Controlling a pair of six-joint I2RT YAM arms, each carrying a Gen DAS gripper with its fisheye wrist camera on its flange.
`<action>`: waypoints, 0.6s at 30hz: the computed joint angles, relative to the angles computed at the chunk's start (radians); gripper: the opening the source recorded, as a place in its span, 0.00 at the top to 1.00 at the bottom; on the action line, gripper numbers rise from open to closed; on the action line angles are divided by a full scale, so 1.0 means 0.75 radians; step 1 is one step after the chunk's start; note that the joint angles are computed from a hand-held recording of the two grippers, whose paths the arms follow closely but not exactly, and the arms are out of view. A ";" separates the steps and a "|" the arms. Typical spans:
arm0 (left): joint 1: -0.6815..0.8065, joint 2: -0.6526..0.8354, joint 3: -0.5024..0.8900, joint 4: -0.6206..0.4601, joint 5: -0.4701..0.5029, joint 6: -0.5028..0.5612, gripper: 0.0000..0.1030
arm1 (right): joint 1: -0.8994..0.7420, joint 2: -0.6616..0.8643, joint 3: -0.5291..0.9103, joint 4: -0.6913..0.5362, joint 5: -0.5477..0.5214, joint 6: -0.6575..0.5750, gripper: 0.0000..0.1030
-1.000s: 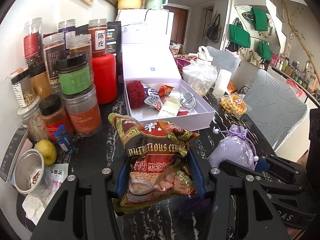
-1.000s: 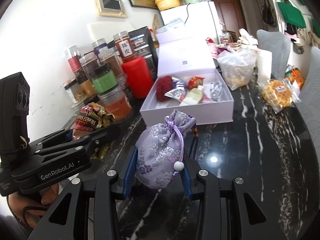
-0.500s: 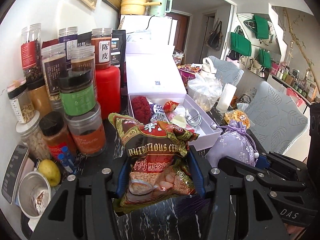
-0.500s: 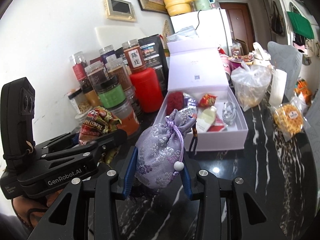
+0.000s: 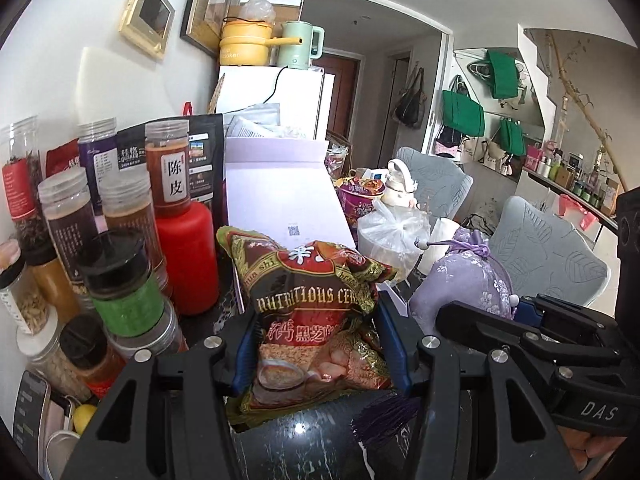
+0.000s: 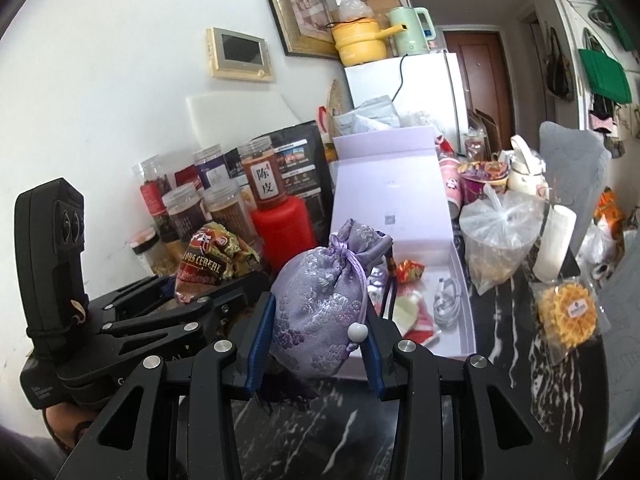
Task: Organize soft objects
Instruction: 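Carry the cereal bag and lilac pouch with both tools over the lavender box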
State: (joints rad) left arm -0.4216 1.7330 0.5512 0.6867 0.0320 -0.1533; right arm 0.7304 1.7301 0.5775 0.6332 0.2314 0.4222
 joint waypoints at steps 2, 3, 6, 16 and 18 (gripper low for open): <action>0.003 0.010 0.044 -0.016 0.016 0.002 0.49 | -0.034 -0.011 0.020 -0.013 -0.032 -0.017 0.62; 0.003 0.019 0.069 -0.025 0.023 0.007 0.49 | -0.052 -0.017 0.032 -0.024 -0.059 -0.024 0.62; 0.001 0.054 0.138 -0.048 0.025 0.019 0.49 | -0.099 -0.019 0.076 -0.059 -0.116 -0.053 0.62; 0.033 0.224 0.439 -0.151 0.019 0.046 0.49 | -0.241 0.101 0.283 -0.148 -0.203 -0.138 0.62; 0.036 0.252 0.488 -0.162 0.010 0.053 0.49 | -0.266 0.135 0.327 -0.158 -0.217 -0.153 0.62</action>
